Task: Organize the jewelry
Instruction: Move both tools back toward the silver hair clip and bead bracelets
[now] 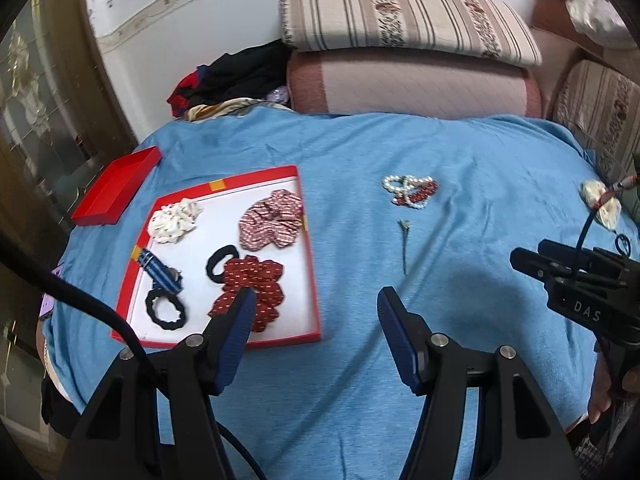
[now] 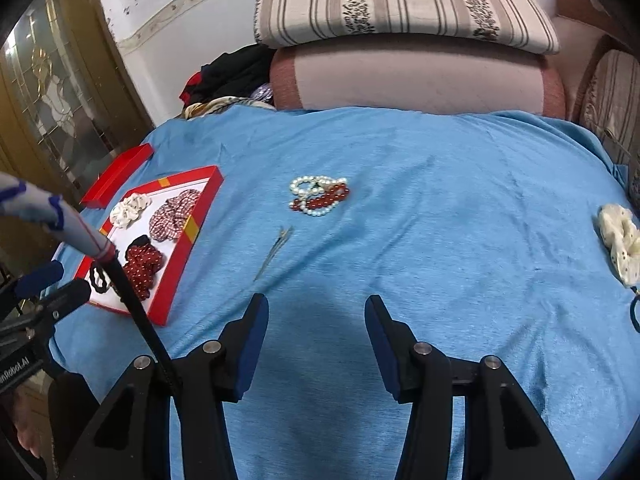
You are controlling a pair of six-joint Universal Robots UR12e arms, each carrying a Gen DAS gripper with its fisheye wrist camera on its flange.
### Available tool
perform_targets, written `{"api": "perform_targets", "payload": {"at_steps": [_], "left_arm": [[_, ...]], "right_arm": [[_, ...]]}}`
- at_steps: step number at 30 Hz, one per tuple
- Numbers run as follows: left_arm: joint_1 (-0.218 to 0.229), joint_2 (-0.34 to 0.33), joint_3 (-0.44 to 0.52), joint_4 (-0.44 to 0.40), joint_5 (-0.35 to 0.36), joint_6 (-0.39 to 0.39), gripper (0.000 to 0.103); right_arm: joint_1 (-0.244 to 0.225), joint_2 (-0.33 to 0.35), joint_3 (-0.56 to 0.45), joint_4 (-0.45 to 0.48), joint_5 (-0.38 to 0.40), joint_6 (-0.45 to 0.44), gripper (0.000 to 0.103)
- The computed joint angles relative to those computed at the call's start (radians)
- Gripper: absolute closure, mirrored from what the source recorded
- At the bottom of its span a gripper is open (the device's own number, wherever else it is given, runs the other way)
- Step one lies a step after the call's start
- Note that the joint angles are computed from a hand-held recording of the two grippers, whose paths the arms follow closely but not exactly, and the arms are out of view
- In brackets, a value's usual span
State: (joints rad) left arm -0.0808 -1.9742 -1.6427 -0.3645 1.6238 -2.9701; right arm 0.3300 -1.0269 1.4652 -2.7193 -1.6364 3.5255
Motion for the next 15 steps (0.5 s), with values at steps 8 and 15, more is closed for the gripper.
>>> {"api": "perform_targets", "payload": {"at_steps": [8, 15], "left_arm": [[-0.013, -0.030, 0.031, -0.039, 0.006, 0.014, 0.041], [-0.013, -0.065, 0.064, -0.086, 0.005, 0.002, 0.041]], "right_arm": [[-0.013, 0.011, -0.002, 0.013, 0.011, 0.016, 0.049], [-0.025, 0.038, -0.031, 0.039, 0.023, 0.023, 0.049]]}}
